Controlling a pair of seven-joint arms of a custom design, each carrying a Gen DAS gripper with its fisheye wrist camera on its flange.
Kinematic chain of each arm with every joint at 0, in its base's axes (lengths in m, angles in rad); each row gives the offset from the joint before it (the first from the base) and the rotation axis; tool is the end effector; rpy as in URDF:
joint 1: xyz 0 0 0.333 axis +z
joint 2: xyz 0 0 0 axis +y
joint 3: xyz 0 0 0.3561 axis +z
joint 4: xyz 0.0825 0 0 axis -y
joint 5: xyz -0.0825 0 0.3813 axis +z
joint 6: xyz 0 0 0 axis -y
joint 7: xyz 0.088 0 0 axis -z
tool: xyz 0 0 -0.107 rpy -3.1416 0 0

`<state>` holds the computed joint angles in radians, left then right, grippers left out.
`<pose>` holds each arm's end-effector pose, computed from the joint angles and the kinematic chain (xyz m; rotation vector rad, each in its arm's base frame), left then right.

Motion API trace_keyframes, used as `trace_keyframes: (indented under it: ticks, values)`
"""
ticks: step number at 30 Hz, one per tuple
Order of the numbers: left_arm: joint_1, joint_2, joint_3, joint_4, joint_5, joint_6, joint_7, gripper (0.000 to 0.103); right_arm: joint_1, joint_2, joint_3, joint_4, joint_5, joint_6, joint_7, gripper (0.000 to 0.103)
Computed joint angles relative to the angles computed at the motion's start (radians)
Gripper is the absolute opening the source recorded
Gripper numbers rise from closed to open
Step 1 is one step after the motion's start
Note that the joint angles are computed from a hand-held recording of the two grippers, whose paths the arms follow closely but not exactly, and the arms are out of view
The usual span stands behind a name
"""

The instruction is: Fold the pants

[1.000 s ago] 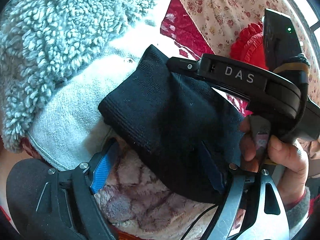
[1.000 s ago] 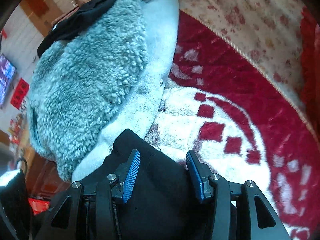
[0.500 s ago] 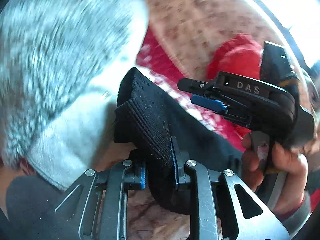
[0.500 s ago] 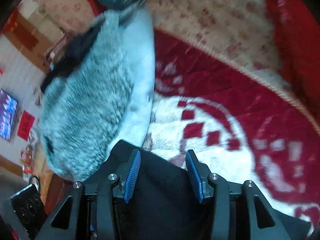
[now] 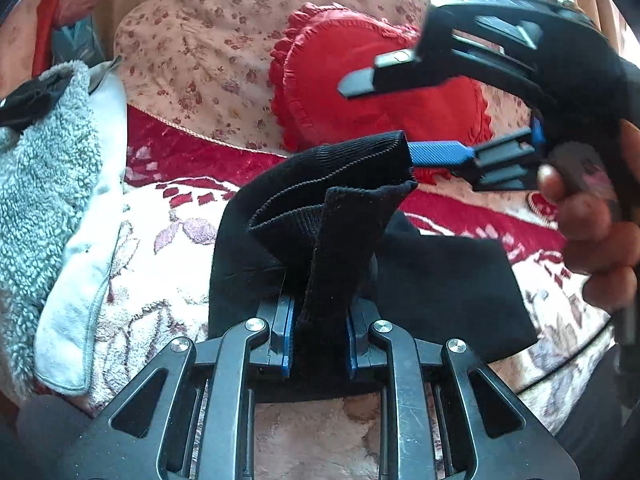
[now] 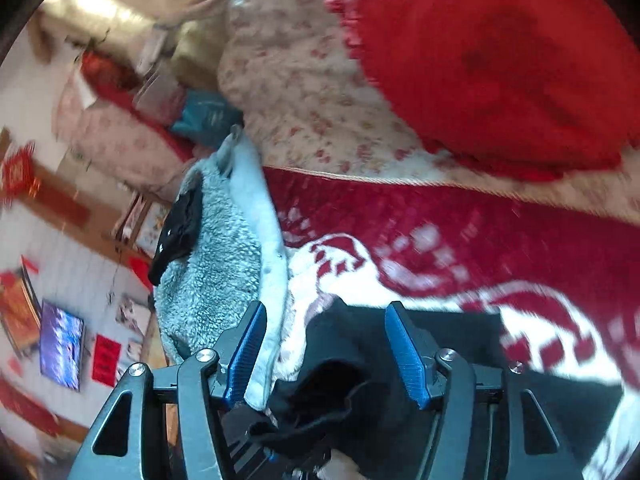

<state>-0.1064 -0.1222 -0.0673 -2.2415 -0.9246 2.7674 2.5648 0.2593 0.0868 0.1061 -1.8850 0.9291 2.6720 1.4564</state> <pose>0.5304 -0.0597 0.5215 -1.4375 2.1800 -1.0509 0.5958 0.1995 0.5716 -1.3809 1.7289 0.1846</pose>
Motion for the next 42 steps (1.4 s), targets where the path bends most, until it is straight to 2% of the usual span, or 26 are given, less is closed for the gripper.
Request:
trace_keyframes:
  ticks: [6, 8, 9, 10, 11, 13, 15, 18, 21, 25, 27, 29, 31, 33, 36, 38, 40, 42]
  values:
    - [-0.006, -0.007, -0.006, -0.017, 0.019, 0.034, 0.014, 0.018, 0.010, -0.028, 0.001, -0.060, 0.119, -0.003, -0.053, 0.061]
    - [-0.009, -0.026, -0.007, -0.034, 0.050, 0.034, 0.003, 0.018, 0.021, -0.005, 0.003, -0.043, 0.076, -0.026, -0.020, 0.061]
    - [-0.007, -0.039, -0.004, -0.039, 0.074, 0.019, -0.011, 0.018, 0.023, 0.003, 0.004, -0.038, 0.044, -0.055, -0.003, 0.057]
    - [-0.002, -0.046, 0.005, -0.035, 0.102, -0.012, -0.027, 0.018, 0.027, 0.015, 0.005, -0.027, 0.004, -0.076, 0.024, 0.040]
    - [0.000, -0.059, 0.016, -0.037, 0.111, -0.044, -0.029, 0.019, 0.031, 0.021, 0.009, -0.025, -0.015, -0.077, 0.029, 0.034]
    - [0.004, -0.085, 0.064, -0.017, 0.083, -0.177, 0.007, 0.022, 0.038, 0.007, 0.013, -0.047, -0.056, -0.033, 0.032, 0.021]
    - [0.016, -0.109, 0.092, -0.008, 0.053, -0.270, 0.045, 0.027, 0.036, -0.021, 0.010, -0.077, -0.073, -0.005, 0.018, 0.018]
    - [0.032, -0.136, 0.085, -0.008, 0.054, -0.277, 0.064, 0.030, 0.030, -0.076, -0.005, -0.123, -0.093, 0.011, -0.001, 0.018]
    - [0.029, -0.141, 0.087, 0.004, 0.026, -0.275, 0.076, 0.030, 0.030, -0.138, -0.024, -0.171, -0.189, 0.013, 0.033, 0.018]
    - [0.031, -0.116, 0.065, 0.022, 0.051, -0.257, 0.040, 0.030, -0.001, -0.220, -0.038, -0.229, -0.500, -0.025, 0.195, 0.018]
    - [0.029, -0.085, 0.050, 0.035, 0.074, -0.252, 0.015, 0.030, -0.016, -0.225, -0.051, -0.239, -0.590, -0.078, 0.235, 0.018]
    - [0.031, -0.054, 0.029, 0.044, 0.127, -0.256, -0.030, 0.030, -0.037, -0.202, -0.054, -0.233, -0.681, -0.154, 0.332, 0.022]
    - [0.035, -0.036, 0.014, 0.049, 0.178, -0.261, -0.069, 0.030, -0.048, -0.197, -0.061, -0.241, -0.719, -0.208, 0.405, 0.029]
    - [0.034, -0.027, 0.005, 0.050, 0.202, -0.246, -0.077, 0.030, -0.042, -0.227, -0.076, -0.271, -0.738, -0.190, 0.429, 0.032]
    - [0.029, -0.010, -0.002, 0.069, 0.208, -0.216, -0.080, 0.030, -0.089, -0.280, -0.040, -0.284, -0.946, -0.195, 0.576, 0.033]
    - [0.026, 0.008, -0.008, 0.087, 0.214, -0.200, -0.094, 0.030, -0.085, -0.310, -0.040, -0.290, -0.968, -0.156, 0.590, 0.033]
    - [0.027, 0.035, -0.021, 0.112, 0.245, -0.191, -0.132, 0.030, -0.054, -0.314, -0.053, -0.289, -0.928, -0.097, 0.522, 0.033]
    - [0.027, 0.061, -0.035, 0.130, 0.287, -0.180, -0.180, 0.030, -0.008, -0.285, -0.069, -0.269, -0.845, -0.074, 0.416, 0.033]
